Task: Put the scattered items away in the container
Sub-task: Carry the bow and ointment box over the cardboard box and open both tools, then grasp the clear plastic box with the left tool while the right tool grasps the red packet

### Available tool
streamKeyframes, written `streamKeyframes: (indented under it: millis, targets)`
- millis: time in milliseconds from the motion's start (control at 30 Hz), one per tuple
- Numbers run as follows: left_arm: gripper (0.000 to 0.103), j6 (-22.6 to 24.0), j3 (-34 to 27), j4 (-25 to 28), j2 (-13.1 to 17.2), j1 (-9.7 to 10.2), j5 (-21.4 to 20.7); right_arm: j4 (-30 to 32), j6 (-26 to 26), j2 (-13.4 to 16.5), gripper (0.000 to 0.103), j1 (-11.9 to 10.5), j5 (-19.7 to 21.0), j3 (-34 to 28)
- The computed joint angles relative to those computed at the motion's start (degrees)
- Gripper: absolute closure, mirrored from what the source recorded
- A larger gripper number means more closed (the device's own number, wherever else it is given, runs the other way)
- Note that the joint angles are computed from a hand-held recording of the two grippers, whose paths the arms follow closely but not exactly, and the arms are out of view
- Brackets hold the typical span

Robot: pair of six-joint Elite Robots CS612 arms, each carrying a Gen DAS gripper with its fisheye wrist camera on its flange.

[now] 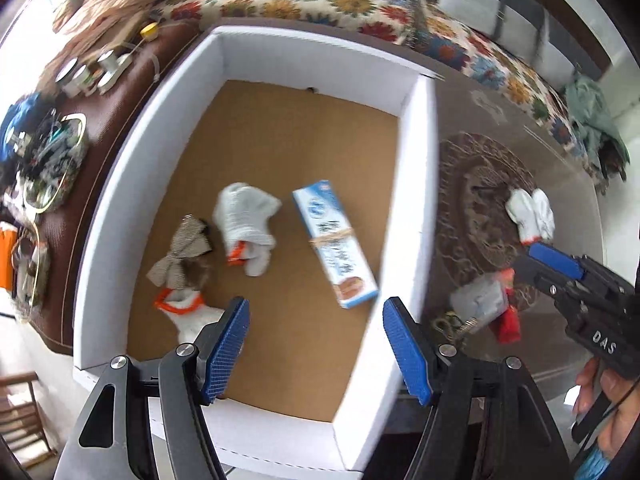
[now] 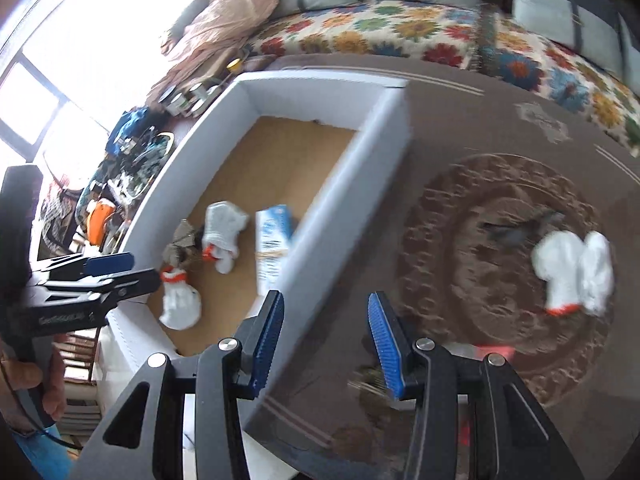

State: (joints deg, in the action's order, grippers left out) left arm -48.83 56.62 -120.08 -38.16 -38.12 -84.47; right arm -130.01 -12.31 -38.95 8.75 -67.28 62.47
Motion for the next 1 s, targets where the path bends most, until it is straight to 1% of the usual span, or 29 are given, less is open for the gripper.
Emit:
streamKeyframes:
  millis: [100,200,300,367,433,567,633,733,900,1000]
  targets:
    - [0.035,2.5,-5.2,3.0,2.5,-1.30,0.0,-1.0,-0.5,-1.3,0.058,-1.7,0.0,2.0]
    - [0.035,4.4,-10.0,5.6,5.2,-2.36,-0.8,-0.9,-2.5,-2.8,0.058,-3.5,-0.5,4.3]
    - [0.035,6.0,-15.0,8.3,8.4,-3.19,-2.5,-0.4,-6.0,-3.9,0.058,-4.8,-3.5,6.5]
    - [0.035,7.0,-17.6,9.8,10.0,-3.60,-3.5,1.2,-9.1,-4.3,0.058,-5.5,-6.4,7.8]
    - [0.035,8.5,-20.8,11.5,12.1,-3.88,-4.8,2.9,-10.8,-4.4,0.058,-6.2,-7.6,8.9]
    - [0.035,11.2,-25.9,14.2,15.3,-4.28,-6.7,4.6,-11.1,-4.0,0.058,-7.1,-6.8,10.4]
    - [0.035,11.9,-26.8,14.8,15.9,-4.42,-7.0,5.1,-10.9,-3.7,0.058,-7.4,-6.2,11.0]
    - [0.035,11.9,-26.0,14.5,15.7,-4.44,-7.3,5.7,-10.5,-3.0,0.058,-7.3,-5.9,11.1]
    - [0.035,11.9,-22.9,13.2,14.2,-4.29,-6.9,5.9,-10.1,-1.7,0.058,-6.8,-7.4,10.3]
    - [0.035,12.1,-23.0,13.1,14.4,-4.18,-7.1,5.6,-9.6,-1.3,0.057,-6.6,-8.0,10.1]
